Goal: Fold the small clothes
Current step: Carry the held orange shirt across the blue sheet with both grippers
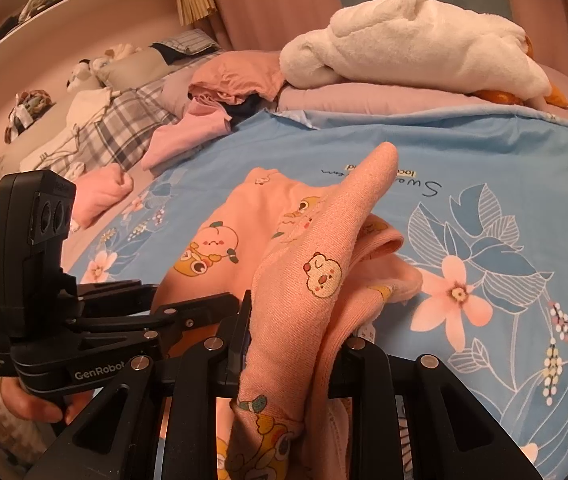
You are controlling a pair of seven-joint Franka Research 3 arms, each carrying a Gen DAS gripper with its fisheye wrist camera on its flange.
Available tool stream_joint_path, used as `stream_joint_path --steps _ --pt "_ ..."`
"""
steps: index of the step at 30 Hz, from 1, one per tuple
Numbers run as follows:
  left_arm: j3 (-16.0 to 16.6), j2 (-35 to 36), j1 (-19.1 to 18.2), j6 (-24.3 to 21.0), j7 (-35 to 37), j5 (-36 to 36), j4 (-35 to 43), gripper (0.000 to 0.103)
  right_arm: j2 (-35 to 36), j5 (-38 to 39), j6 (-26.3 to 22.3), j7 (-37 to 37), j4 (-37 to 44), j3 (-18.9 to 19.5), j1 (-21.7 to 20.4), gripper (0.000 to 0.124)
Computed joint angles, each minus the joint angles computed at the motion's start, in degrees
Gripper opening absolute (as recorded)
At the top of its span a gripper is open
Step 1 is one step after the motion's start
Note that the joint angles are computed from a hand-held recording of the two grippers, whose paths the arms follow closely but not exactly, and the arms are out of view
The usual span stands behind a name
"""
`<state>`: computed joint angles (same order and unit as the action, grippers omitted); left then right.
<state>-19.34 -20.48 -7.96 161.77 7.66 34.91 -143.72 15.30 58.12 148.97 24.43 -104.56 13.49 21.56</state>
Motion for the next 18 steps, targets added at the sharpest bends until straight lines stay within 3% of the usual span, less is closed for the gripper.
stream_joint_path --steps 18 --pt "1.15 1.12 0.16 0.67 1.76 -0.65 0.10 0.025 1.38 -0.93 -0.05 0.99 1.22 0.19 0.02 0.027"
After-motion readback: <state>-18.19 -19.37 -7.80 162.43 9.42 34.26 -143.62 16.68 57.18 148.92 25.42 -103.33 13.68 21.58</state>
